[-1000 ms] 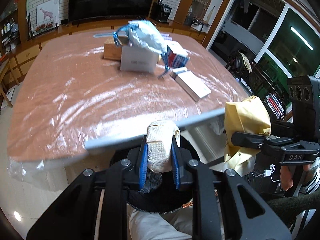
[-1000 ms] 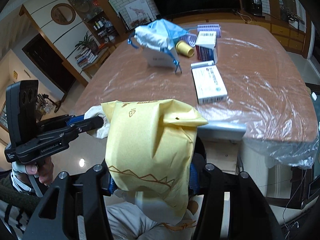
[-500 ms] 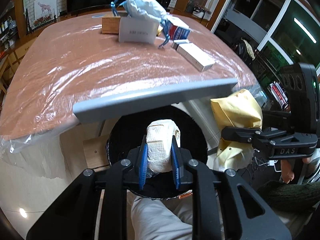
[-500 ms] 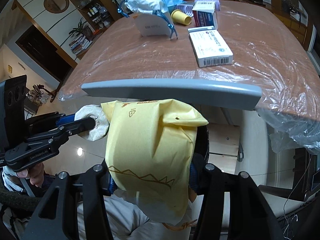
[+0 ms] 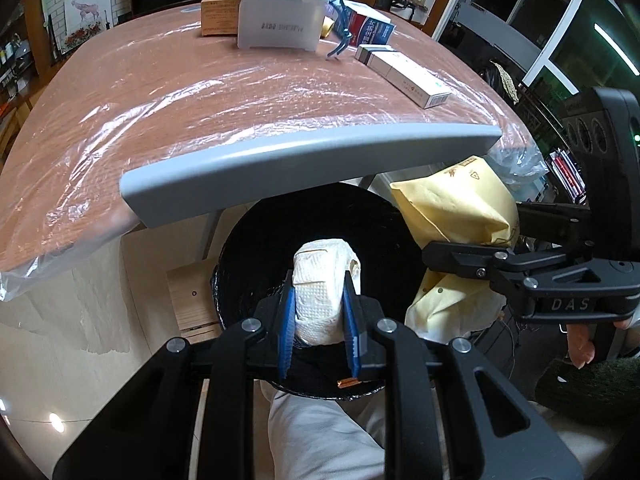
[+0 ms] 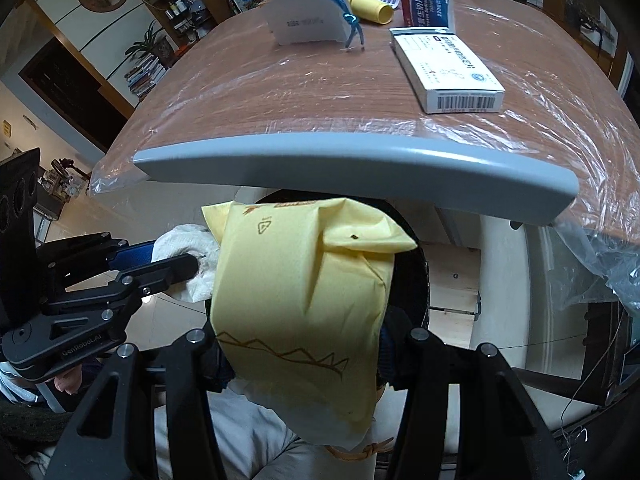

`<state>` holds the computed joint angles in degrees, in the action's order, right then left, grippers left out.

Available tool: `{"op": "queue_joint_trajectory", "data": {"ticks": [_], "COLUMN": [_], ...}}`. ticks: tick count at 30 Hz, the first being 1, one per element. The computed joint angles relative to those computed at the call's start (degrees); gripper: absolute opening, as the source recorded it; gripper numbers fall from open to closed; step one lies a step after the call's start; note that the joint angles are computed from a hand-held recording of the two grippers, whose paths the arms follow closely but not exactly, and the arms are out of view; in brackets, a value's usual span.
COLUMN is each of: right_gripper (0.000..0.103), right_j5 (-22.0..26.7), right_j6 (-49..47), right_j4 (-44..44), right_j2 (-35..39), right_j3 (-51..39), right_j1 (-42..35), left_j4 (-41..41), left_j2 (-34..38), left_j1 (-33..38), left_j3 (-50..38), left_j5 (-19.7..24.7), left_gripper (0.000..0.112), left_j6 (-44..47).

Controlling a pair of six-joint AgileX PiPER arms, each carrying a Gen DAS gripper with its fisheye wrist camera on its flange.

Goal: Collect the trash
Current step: 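Carry the tissue and envelope with both tools down over the black trash bin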

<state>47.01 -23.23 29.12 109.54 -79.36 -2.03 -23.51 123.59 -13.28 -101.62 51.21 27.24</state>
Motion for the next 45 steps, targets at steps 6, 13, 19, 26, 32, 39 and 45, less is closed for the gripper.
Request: {"op": "queue_joint_trajectory", "data": {"ticks": [6,13,19,26,32,39,45], "right_gripper": [0.052,0.052,0.052,0.052,0.052,0.052,0.052], "right_j5": [-0.64,-1.03,-1.60,-2.12,-1.82,-1.54,-0.92], "right_j6": [1.69,4.33,5.50,7.06,7.73,8.93,10.18], "right_j4": [-1.72,-4.39,-5.36,-6.66,-7.45,-8.66,-9.43], "right_j2": [0.65,2.19,3.63,4.62,5.97,6.34,6.89], "right_j3": [-0.30,-1.48,-2.01,-2.35,-3.03,-3.47,-4.66], "right_j1": [1.02,2.55,3.09,3.64,4.07,4.76,5.08], "left_j4": [1.28,3.15,4.49,5.77,6.57,6.88,7.01], "left_j2": [2.37,5.00,7.40,9.64,10.59,10.77,11.13], "left_j1": [-0.28,-0.73,-1.36,-2.43,-3.18,-3.70,-3.76], "left_j3": [-2.46,-5.56,-8.52,-10.90,-12.13,-11.69,-12.24], "left_j5": [1.25,2.92,4.11,4.89,5.43,5.07,5.36], "left_gripper": [0.023,0.023,0.023,0.023,0.023,0.023,0.023], "left_j6": [-0.17,-0.63,-1.25,-2.75,-3.83,-4.27,-4.37]}}
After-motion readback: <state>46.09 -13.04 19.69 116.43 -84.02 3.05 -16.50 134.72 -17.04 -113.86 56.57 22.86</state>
